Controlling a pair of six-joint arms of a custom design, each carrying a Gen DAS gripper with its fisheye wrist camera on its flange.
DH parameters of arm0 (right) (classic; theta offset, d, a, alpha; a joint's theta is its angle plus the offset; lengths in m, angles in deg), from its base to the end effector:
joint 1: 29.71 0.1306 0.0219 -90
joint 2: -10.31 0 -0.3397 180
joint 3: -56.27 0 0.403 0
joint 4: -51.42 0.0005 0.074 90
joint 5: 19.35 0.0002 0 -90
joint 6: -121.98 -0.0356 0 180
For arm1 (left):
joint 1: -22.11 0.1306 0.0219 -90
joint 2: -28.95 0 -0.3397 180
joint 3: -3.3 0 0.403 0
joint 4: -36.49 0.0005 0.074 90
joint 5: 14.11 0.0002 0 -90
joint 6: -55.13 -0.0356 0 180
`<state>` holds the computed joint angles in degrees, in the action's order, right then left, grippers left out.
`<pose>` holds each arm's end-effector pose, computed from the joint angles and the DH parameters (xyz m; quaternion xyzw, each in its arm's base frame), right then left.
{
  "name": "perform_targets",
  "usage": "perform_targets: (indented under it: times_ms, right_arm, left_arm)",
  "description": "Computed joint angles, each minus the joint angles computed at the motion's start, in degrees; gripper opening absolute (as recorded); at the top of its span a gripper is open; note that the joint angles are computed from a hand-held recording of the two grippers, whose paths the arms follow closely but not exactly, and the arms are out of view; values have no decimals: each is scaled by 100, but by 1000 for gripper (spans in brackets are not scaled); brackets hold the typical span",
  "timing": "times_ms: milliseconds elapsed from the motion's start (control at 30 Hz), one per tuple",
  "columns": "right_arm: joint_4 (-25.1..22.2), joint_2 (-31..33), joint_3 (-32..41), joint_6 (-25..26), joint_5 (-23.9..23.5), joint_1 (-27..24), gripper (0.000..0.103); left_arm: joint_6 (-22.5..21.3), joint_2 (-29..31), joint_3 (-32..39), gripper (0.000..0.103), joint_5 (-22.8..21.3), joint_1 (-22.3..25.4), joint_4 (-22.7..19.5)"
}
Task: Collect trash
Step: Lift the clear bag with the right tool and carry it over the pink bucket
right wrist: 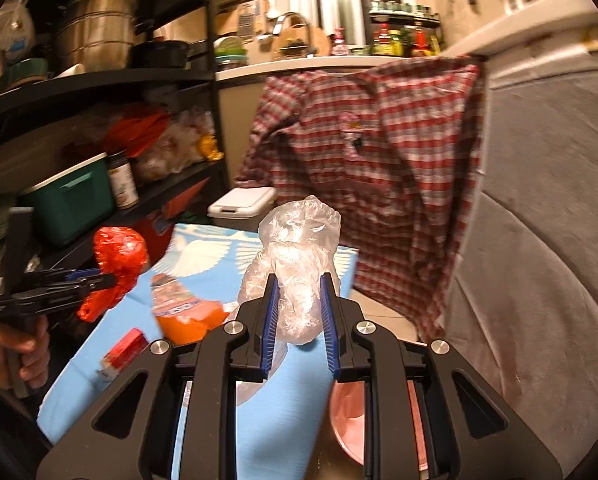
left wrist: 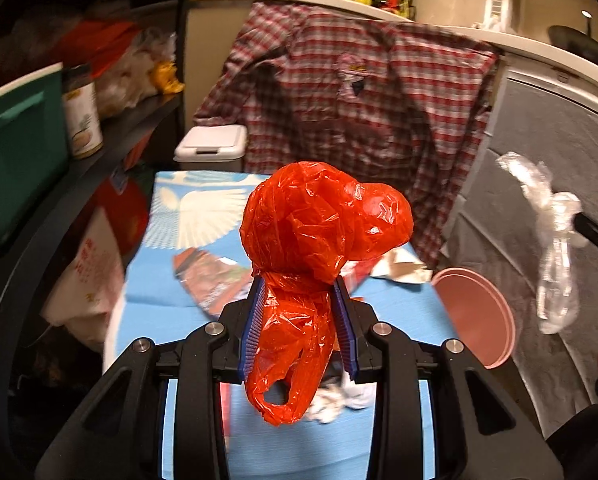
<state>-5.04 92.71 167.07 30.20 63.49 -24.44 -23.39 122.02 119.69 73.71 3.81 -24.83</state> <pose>0.4257 0.0432 0.6074 -0.0582 0.8544 0.0850 0.5093 0.4716 -0.1551 0.5617 0.0451 0.8975 -0.0961 0.4280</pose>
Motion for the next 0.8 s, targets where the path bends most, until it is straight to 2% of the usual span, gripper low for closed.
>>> perform_targets:
  times_ms: [233, 467, 800]
  right_arm:
    - [205, -196, -391, -283, 78, -273, 21]
    - [290, -238, -558, -183, 270, -436, 21]
    - [296, -199, -651, -187, 216, -745, 21]
  left_arm:
    - [65, 211, 260, 33, -63, -465, 56]
    - [295, 612, 652, 33, -5, -764, -24]
    - [332, 1228, 1273, 33, -29, -1166, -215]
